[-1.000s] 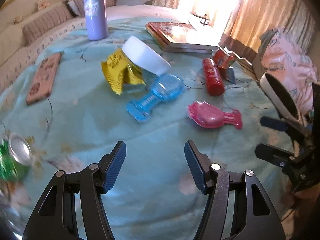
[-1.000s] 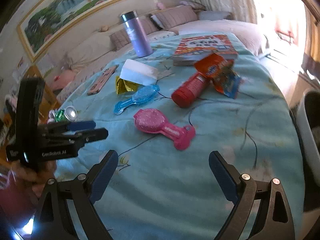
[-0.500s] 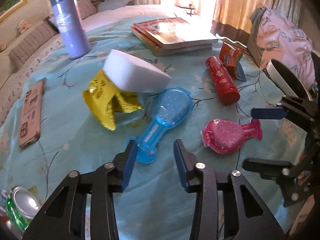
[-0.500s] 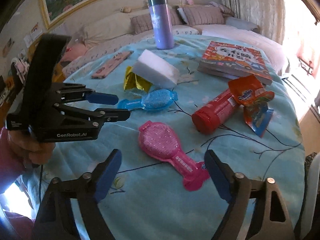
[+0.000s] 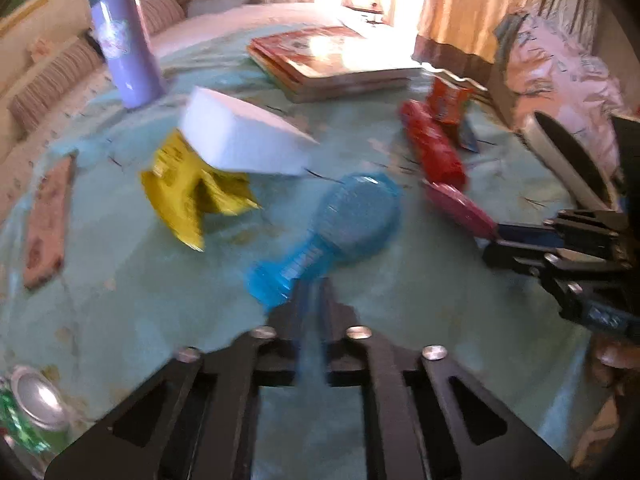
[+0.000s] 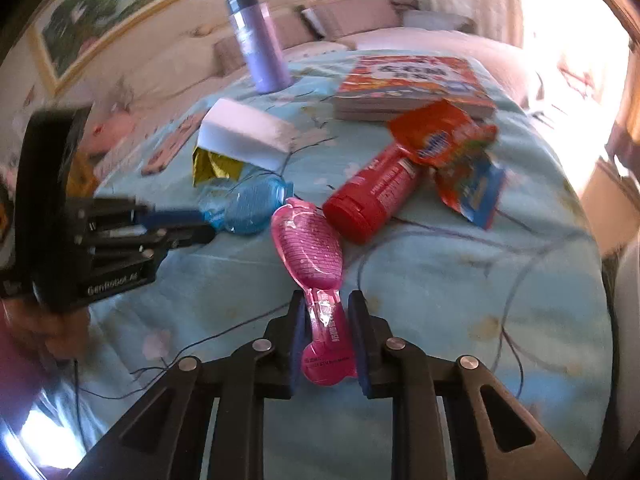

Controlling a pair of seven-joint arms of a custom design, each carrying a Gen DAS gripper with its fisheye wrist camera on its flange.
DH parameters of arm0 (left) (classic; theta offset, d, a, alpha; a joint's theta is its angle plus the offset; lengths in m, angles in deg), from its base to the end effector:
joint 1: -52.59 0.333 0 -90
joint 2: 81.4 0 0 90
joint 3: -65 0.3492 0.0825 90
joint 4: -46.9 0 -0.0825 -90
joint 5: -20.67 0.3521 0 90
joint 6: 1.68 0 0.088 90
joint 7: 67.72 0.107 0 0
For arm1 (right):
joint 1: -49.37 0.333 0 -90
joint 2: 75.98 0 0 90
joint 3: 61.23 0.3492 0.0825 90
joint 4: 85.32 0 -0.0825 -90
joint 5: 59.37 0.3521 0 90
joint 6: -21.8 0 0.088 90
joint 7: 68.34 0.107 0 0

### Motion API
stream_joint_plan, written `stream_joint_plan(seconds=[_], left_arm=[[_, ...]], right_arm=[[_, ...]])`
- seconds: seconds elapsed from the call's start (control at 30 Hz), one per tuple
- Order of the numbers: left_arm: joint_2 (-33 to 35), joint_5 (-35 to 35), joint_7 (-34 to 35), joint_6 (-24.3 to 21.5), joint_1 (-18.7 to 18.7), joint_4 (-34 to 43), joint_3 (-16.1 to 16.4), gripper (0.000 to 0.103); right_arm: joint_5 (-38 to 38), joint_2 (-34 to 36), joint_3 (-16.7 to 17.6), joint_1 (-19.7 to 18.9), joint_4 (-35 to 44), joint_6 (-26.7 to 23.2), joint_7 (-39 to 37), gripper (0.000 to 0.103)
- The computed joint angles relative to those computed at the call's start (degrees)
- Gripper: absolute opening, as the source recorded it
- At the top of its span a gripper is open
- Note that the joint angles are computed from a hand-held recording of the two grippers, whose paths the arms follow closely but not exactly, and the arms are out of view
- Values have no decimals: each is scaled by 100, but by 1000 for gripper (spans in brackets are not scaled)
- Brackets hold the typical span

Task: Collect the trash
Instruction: 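Grasp the blue comb with the left gripper while the right grasps the pink comb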

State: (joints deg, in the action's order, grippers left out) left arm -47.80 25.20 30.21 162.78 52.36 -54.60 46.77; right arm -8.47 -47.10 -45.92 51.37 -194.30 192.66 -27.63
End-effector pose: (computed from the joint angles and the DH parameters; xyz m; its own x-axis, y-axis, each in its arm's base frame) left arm 0.6718 -0.1881 0.3537 -0.4302 -0.9016 0.0444 -0.7778 0.3453 -0.5251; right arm 0.6423 0.1206 0.3369 0.3139 -0.9194 -0.2370 -0.7951 -0.1182 -0.5948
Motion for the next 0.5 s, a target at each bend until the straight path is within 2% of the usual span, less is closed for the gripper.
stream_joint_plan(seconds=[0.03,0.07,0.1,0.2,0.3,0.4,0.43,0.47,0.5], left_arm=[[-33,17,-30,-24,100,-82,-128,2],[-109,-46,-13,53,24,-202,-57,2],[-182,-86,42,87,82,-336,-146,2],[-305,-447,406,34,453,-570,-631,1],[-448,-369,363,269,261,-677,-404,2],[-421,-129,176,322,-25,-519,-54,3],[-366,-3,153,344,-110,-418,48,6],[-306,95,168,353,-140,-334,95,17],[-235,316,60,342,-351,-195,342,27]], right_arm=[[153,-38,91,-90,-57,14,-22,21],[300,-70,163,-162,-95,7,-55,20],[507,-105,261,-263,-137,-11,-141,20],[1158,-255,370,-407,-286,-68,-428,20],[1796,-441,363,-507,-434,-252,-687,20],[1910,-557,107,-279,-540,-119,-647,20],[1913,-572,12,-179,-559,-48,-626,20],[1842,-576,-112,-35,-573,62,-555,24],[1822,-577,-174,53,-578,154,-570,24]])
